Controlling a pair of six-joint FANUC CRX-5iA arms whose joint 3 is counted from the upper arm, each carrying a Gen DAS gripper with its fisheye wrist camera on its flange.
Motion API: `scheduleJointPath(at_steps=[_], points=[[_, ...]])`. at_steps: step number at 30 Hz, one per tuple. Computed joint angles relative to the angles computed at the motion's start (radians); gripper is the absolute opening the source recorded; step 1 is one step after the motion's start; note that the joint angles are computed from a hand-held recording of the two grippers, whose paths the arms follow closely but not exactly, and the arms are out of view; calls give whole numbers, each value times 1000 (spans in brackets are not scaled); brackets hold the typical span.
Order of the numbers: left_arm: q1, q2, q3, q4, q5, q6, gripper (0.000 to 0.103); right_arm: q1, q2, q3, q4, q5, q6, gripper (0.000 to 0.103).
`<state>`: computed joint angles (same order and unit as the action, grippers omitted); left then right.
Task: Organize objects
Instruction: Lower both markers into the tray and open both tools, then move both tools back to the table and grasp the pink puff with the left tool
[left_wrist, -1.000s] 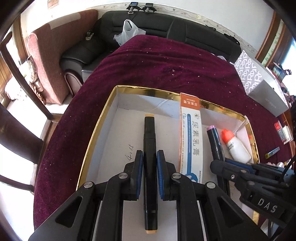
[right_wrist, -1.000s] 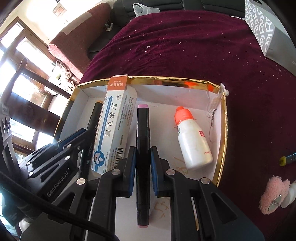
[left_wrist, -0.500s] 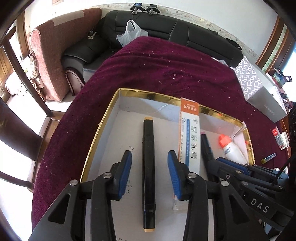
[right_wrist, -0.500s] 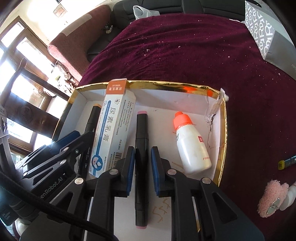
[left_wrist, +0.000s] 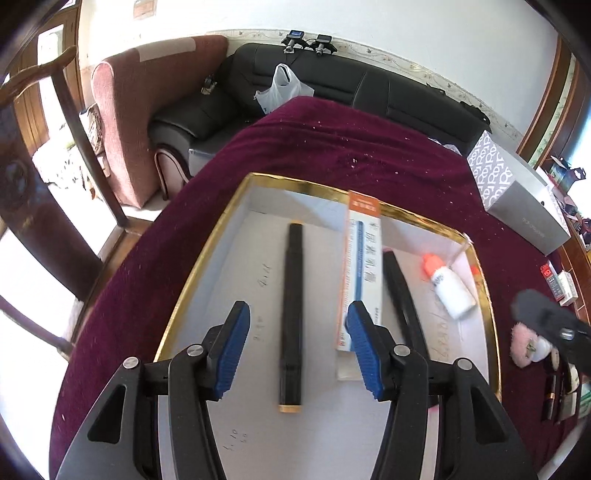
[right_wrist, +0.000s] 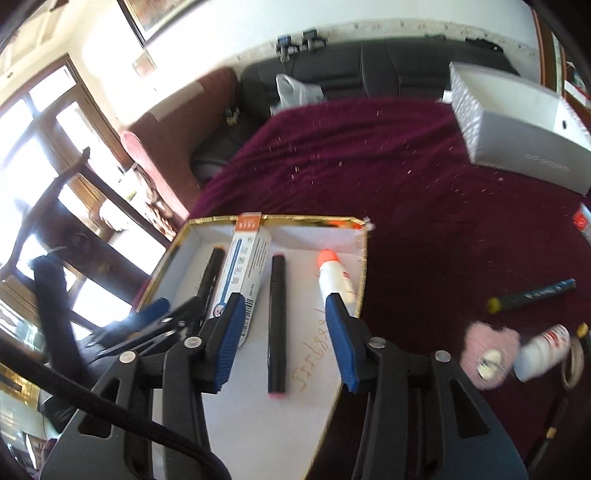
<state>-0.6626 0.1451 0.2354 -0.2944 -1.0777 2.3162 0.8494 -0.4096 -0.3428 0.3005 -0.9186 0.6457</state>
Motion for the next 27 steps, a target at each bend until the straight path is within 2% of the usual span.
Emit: scheduleJointPath(at_steps=[4, 15, 18, 22, 25, 27], points=[[-21, -19, -24, -1, -5, 16, 49, 73, -103, -63, 78, -3, -93, 51], [-120, -75, -45, -112, -25, 84, 49, 272, -267, -185, 270, -81, -293, 54], [-154, -85, -31, -164, -44, 115, 49, 339, -306, -217, 341, -132, -355, 60], [-168, -115, -35, -141, -30, 135, 53, 421, -377, -261, 430, -227, -437, 65], [-191, -142, -31, -133, -9, 149, 54, 482, -432, -286, 493, -348, -483, 68], [-215, -156, -22, -129, 20, 154, 61, 523, -476, -296, 528, -455, -495, 71]])
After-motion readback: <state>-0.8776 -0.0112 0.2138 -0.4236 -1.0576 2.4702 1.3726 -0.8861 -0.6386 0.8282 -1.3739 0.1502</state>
